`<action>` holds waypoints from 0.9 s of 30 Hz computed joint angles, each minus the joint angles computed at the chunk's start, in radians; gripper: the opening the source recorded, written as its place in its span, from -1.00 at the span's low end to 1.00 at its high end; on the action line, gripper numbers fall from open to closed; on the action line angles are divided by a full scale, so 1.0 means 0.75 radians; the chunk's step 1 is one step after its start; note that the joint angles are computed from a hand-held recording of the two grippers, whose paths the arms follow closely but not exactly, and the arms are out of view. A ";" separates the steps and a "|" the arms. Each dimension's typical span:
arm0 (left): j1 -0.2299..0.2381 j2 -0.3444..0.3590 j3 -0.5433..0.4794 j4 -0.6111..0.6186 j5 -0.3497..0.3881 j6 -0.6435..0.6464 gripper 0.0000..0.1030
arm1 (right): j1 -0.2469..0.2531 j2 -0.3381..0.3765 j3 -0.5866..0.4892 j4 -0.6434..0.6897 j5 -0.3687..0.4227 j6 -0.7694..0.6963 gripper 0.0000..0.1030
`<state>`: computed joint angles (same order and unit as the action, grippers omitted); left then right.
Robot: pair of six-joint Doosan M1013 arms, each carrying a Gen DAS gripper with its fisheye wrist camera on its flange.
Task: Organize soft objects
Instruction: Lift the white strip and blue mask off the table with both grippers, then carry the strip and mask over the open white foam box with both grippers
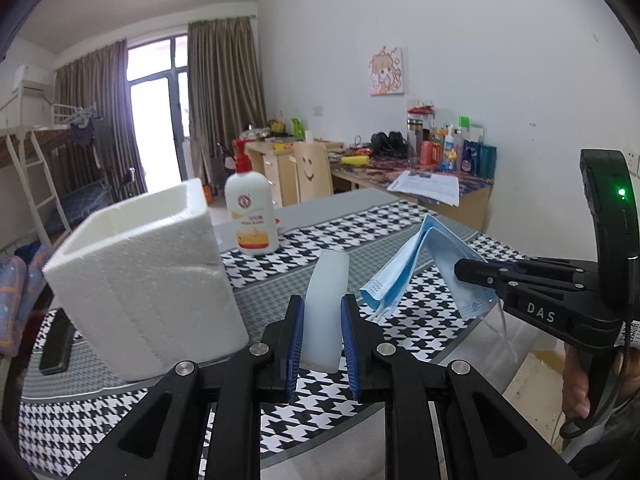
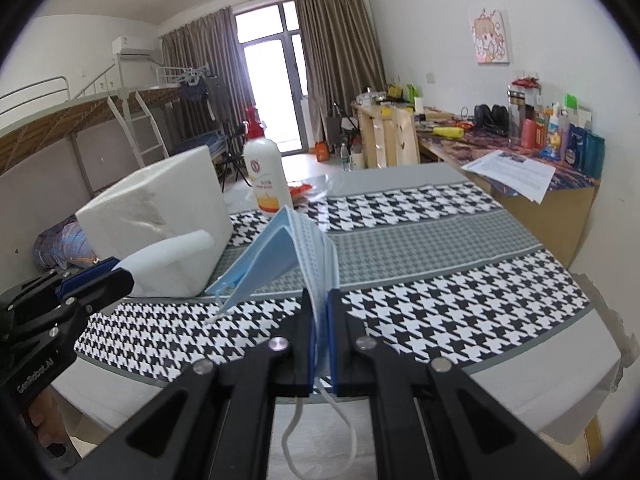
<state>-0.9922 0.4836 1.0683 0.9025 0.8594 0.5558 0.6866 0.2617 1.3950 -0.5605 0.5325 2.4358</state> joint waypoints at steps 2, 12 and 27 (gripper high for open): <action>-0.009 -0.014 0.017 0.045 0.010 -0.038 -0.62 | 0.006 -0.008 0.005 -0.020 -0.016 0.014 -0.85; -0.044 -0.088 0.118 0.224 0.092 -0.229 -0.62 | 0.039 -0.025 0.014 -0.007 -0.101 -0.049 -0.85; -0.062 -0.179 0.257 0.323 0.255 -0.415 -0.62 | 0.079 0.027 -0.056 0.296 -0.157 -0.422 -0.85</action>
<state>-1.0390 0.3496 1.2609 1.1448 1.0505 0.2446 0.7461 0.2819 1.3529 -0.3383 0.4148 2.1192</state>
